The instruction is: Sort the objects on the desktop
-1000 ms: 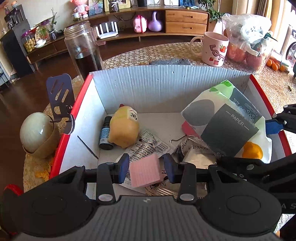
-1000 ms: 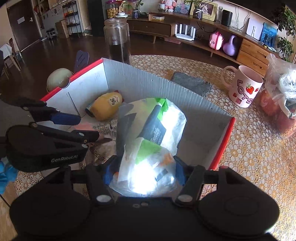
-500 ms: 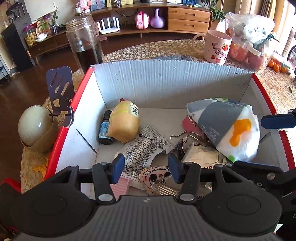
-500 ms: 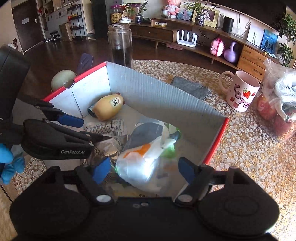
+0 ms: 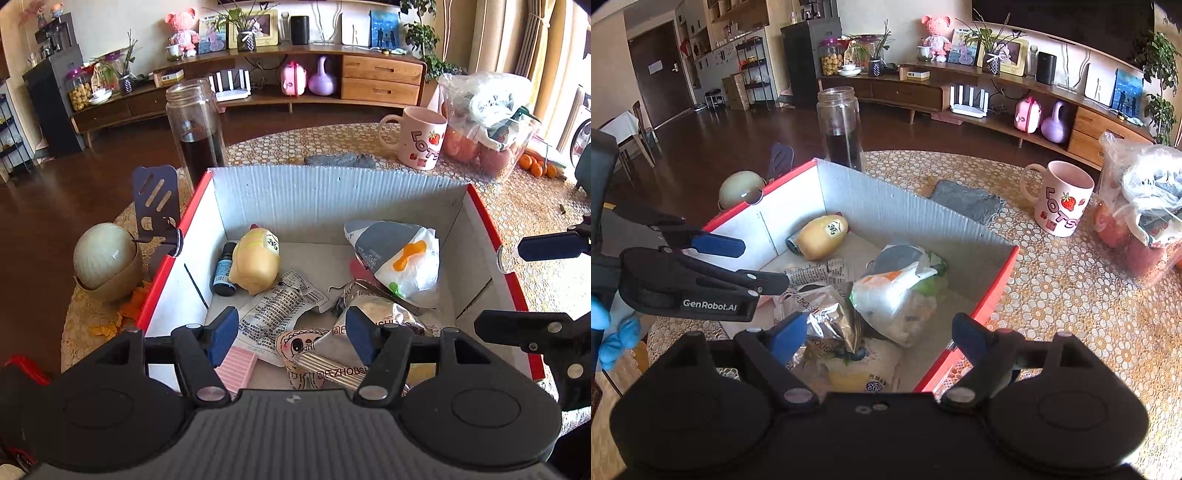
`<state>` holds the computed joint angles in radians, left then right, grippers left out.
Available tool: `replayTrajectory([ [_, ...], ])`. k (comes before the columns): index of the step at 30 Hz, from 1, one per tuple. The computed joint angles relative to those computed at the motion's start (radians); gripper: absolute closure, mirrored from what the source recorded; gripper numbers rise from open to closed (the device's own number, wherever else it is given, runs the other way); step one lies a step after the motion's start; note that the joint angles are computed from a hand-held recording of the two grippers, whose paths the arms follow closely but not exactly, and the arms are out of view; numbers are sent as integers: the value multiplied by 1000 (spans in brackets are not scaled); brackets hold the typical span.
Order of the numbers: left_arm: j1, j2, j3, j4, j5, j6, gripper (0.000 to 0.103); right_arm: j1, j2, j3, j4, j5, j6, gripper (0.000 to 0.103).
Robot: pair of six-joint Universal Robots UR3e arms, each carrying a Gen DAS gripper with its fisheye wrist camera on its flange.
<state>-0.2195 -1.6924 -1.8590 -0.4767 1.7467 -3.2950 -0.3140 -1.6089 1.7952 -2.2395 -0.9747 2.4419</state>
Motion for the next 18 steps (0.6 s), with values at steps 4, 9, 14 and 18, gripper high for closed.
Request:
replayTrajectory([
  [4, -25, 50, -33, 5, 25, -26, 32, -51, -78, 32, 71, 53, -72, 16],
  [9, -62, 100, -71, 28, 59, -63, 30, -114, -170, 86, 135, 119, -153, 15],
  [14, -112, 122, -88, 49, 113, -91, 23, -181, -244, 145, 177, 191, -215, 8],
  [18, -159, 118, -86, 55, 172, -108, 15, -235, -305, 183, 222, 248, -261, 5],
])
